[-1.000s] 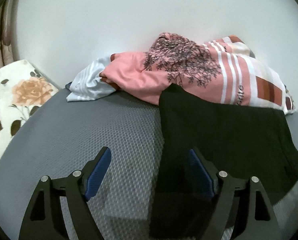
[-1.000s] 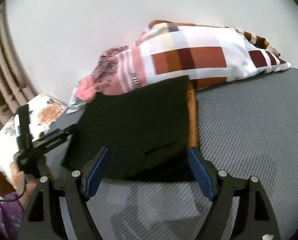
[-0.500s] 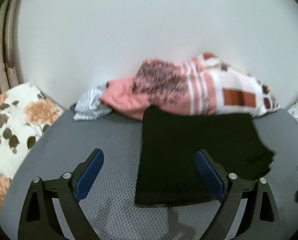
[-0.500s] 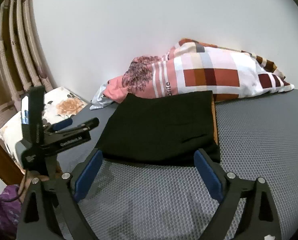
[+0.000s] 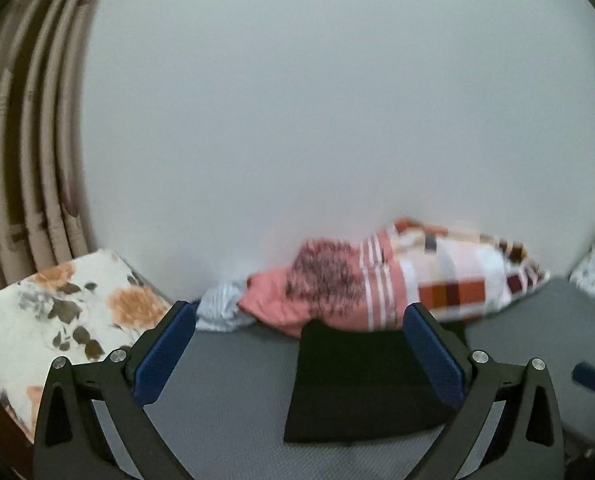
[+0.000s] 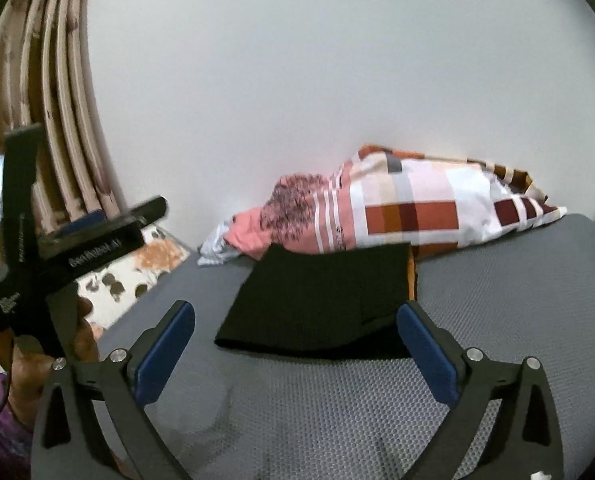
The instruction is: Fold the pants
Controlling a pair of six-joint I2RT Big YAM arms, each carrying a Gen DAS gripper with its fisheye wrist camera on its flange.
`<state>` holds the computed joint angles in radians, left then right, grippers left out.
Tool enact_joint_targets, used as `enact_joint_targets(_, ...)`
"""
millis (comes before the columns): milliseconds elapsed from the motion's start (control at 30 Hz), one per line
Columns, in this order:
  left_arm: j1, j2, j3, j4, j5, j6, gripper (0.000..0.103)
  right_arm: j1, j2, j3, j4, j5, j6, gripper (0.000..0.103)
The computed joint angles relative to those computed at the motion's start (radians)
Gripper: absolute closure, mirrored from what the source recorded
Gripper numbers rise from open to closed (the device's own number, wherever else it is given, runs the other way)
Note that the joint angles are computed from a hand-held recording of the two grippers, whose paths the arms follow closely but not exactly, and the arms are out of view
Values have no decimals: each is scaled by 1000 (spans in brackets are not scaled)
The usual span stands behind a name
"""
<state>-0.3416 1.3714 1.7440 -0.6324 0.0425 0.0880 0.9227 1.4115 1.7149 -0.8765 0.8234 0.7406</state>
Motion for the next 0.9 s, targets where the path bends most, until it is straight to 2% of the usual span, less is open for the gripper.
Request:
enact_joint_targets(100,-7,-45,-17,23,-44,-31,0,19,-19,0,2,39,-2,1)
enact_joint_targets(133,-5,-56,-22,27,-39,-34,0,25,-25,0,4,49,-2,1)
enact_joint_targets(200,6,-73,-17,15,19,-42,0,36,-35,0,8,72,-5,1)
enact_joint_targets(367,28,-50,55,-134,160,-44,0,59,-33,20,-3,102,-14,0)
enact_joint_targets(533,3,-39,59,-193,105,18,0,70,-13,46,-40,99,-6,0)
enact_joint_targets(733,19,-33,44,-219,157,1,0,80,-1,64,-75,104,16,0)
enact_joint_targets(900,21,-27,44,-232,153,-4,0,83,2,70,-84,98,20,0)
